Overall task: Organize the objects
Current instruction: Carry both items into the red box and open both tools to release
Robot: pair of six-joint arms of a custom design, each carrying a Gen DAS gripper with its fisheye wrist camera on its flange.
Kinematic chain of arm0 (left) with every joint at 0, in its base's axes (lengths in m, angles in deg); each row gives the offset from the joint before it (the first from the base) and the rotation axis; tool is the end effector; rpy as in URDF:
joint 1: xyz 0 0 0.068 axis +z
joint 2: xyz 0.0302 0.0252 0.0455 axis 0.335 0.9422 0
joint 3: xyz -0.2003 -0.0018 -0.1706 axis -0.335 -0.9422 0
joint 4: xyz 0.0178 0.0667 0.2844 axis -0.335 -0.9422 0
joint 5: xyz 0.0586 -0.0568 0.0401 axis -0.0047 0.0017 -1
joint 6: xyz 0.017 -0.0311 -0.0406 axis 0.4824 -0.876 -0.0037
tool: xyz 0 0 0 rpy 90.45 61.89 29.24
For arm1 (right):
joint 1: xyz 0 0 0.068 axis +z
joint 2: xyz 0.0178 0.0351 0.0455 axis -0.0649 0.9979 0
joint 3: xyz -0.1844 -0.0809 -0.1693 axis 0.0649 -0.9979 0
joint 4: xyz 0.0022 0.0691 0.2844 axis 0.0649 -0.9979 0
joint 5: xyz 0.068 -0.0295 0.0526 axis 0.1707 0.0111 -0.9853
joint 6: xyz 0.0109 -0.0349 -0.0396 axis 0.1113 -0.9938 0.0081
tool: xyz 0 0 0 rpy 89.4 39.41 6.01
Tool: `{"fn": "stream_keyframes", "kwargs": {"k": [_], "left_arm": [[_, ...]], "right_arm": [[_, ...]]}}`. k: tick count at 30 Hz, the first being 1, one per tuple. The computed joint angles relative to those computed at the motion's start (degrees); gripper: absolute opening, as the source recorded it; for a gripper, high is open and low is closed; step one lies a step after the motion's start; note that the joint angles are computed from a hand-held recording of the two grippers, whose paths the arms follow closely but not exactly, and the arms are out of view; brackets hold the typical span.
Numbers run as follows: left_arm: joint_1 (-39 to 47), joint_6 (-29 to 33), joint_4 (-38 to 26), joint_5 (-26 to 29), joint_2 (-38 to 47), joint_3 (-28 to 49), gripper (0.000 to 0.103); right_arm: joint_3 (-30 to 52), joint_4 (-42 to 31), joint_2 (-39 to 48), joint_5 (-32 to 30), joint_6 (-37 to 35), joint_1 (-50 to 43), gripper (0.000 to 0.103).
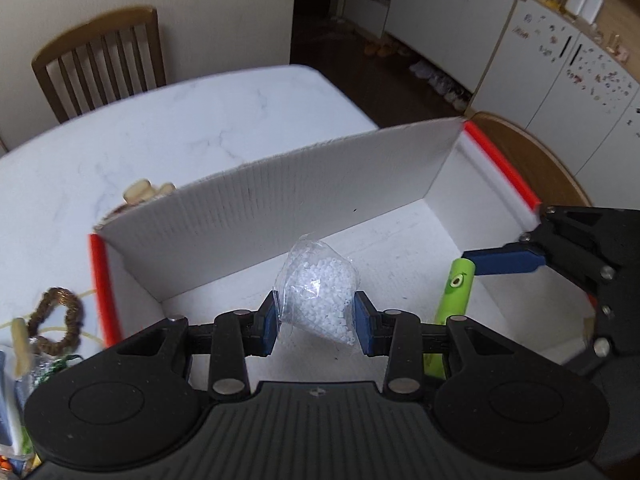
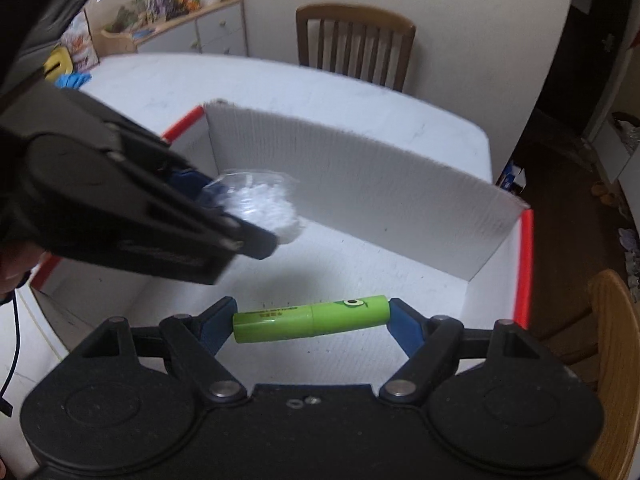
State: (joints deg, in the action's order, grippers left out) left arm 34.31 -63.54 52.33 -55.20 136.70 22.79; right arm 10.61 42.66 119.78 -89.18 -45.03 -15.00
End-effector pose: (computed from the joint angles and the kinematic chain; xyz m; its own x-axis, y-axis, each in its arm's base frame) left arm 0.3396 0.0980 0.1607 -0.4919 -0.7093 -0.5049 -0.7817 0.6152 -0.1025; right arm 0.2883 -0.0562 0.1707 -0.8303 0.0895 -0.5501 0.1161 0.9931 -0.0136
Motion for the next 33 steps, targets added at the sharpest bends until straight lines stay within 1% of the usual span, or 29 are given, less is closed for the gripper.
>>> {"fn": "stream_keyframes", "kwargs": {"k": [4,7,9,11,17,25,26,28,30,33], "left_arm": [[1.5,0.0,-0.5,1.5,4.0,2.2,0.037],[2.4,0.1,-1.0,2.6,5.8,3.3,0.038],[2.8,-0.1,-1.0,3.1,6.8,3.7,0.038],[3.2,-0.1,-1.5,3.9,7.5,4.1,0.038],[4.0,-0.8,-2.1,5.8,9.0,5.0,0.038],[4.7,-0.7,-2.6,6.4,9.9,6.3,0.038],[4.6,-0.7,-2.7,6.3,9.8,6.3,0.04],[4.8,-0.7,-2.5,6.3,9.4,6.0,0.046],[4.9,-1.0,-2.5,6.2,8.9,5.8,0.059],[4.8,-1.2,-2.3,6.0,8.0,5.3,0.06]], "right_arm": [[3.8,-1.8,5.7,-0.7,-0.6,-0.7,0.08],[6.6,-4.8,8.4,-2.1,-0.8,-1.2,0.08],[8.5,-6.9,10.2,-1.9,0.0,-1.3,0.08],[10.5,-9.6,12.3,-3.0,0.4,-1.7,0.08],[14.7,-14.3,16.9,-2.4,1.8,-1.7,0.08],[16.6,-16.0,19.5,-1.7,2.6,-1.6,0.08],[16.7,-16.1,19.7,-1.8,2.5,-1.6,0.08],[16.6,-15.9,19.7,-1.5,2.3,-1.4,0.081],[16.5,-15.5,19.5,-1.7,2.3,-1.4,0.085],[16.1,-15.3,18.8,-1.4,2.6,-1.2,0.087]]}}
